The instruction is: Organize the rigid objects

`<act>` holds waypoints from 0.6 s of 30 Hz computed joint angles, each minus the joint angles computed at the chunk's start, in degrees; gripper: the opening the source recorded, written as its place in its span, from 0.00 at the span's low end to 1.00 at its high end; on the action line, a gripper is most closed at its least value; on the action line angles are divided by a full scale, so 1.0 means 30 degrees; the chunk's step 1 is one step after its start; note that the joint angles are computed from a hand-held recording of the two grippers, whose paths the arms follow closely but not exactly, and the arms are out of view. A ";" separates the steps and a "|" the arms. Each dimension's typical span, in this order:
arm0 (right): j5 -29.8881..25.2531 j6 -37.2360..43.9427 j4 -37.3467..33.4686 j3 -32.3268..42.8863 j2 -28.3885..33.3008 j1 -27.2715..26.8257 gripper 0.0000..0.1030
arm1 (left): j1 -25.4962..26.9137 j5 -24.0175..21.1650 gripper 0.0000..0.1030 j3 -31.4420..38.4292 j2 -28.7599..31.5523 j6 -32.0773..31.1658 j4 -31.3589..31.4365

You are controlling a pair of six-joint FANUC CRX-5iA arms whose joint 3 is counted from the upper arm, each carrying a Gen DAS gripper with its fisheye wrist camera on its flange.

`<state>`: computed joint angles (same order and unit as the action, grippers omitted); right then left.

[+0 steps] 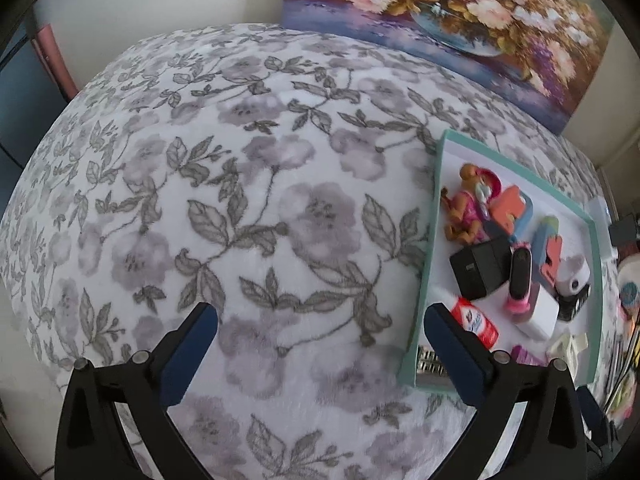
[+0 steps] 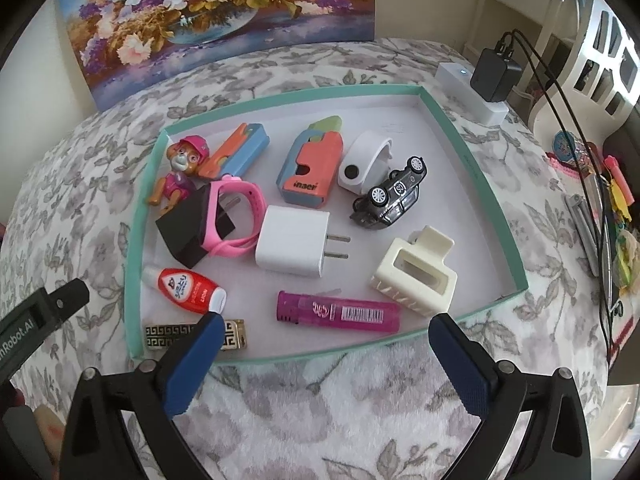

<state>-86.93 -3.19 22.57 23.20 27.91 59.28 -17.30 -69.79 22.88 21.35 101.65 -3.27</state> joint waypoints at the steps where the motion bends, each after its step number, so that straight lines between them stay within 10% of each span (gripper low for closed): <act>1: -0.0016 -0.0003 0.0067 0.0006 -0.0003 0.0085 1.00 | -0.0021 0.0022 1.00 -0.0065 -0.0107 -0.0155 -0.0060; 18: -0.1147 -0.1848 0.1739 -0.0156 -0.0493 0.1471 1.00 | 0.0508 0.2455 1.00 -0.3084 -0.3495 -0.2123 -0.0500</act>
